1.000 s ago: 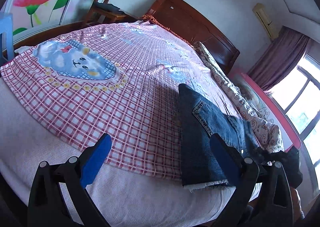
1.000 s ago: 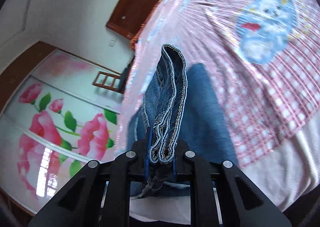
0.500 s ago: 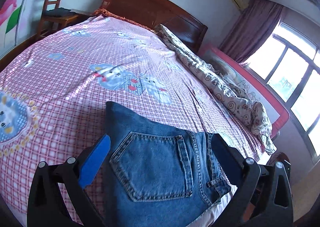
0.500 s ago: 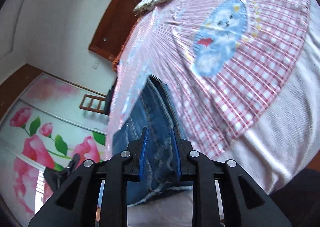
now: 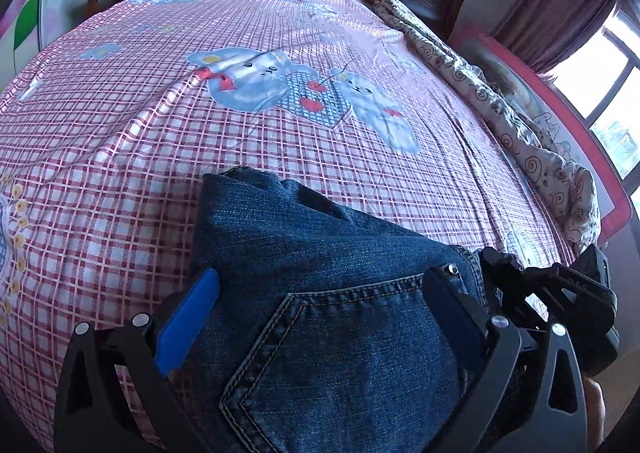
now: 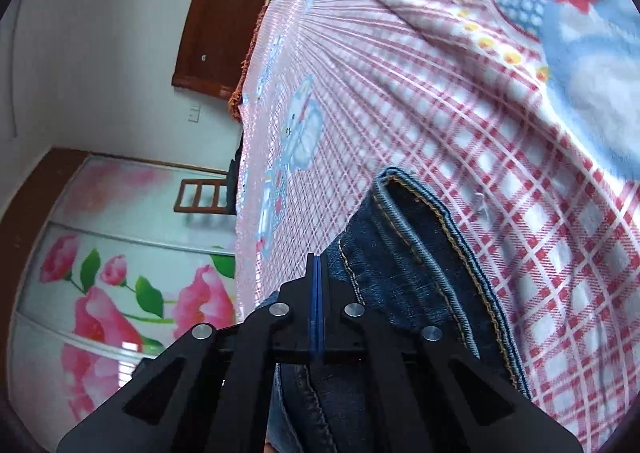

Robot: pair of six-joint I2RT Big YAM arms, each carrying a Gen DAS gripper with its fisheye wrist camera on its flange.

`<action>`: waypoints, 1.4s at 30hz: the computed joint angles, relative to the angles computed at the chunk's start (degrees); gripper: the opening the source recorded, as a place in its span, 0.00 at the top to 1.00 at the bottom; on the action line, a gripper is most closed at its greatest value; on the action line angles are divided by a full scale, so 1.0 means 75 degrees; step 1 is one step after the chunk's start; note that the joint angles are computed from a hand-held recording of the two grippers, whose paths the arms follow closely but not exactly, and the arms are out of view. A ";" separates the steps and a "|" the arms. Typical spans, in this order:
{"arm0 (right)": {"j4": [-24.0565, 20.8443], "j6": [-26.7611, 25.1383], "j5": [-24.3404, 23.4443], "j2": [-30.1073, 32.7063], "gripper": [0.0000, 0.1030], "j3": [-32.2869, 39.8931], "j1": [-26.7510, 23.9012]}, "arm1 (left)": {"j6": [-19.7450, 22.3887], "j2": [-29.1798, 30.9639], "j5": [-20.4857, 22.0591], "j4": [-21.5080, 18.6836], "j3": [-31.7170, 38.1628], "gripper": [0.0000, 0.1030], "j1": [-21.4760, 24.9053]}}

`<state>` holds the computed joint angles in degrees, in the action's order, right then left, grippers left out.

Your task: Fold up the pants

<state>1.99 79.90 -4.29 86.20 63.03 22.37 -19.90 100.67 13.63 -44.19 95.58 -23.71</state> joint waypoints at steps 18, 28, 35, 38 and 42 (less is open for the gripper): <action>-0.0233 -0.0630 0.0917 -0.1946 0.60 -0.1363 0.1587 | 0.0528 0.0031 -0.0841 -0.0164 0.0073 0.02 -0.0253; 0.0360 -0.0544 0.1184 -0.1966 0.83 -0.2148 0.1767 | 0.0487 -0.0045 -0.0854 0.0073 -0.0101 0.02 -0.0267; -0.1673 -0.0585 0.1281 -0.2032 0.90 -0.1268 0.1862 | 0.0478 -0.0091 -0.0778 0.0176 -0.0183 0.02 -0.0235; -0.1429 -0.1096 0.1336 -0.1962 0.89 -0.0913 0.1921 | 0.0478 -0.0109 -0.0793 0.0219 -0.0215 0.02 -0.0242; -0.1301 -0.1345 0.0886 -0.1518 0.28 -0.0563 0.1708 | 0.0490 -0.0098 -0.0826 0.0223 -0.0203 0.02 -0.0250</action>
<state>-7.77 69.81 2.36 74.81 58.80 35.18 -16.23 99.94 7.44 -42.52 94.06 -25.59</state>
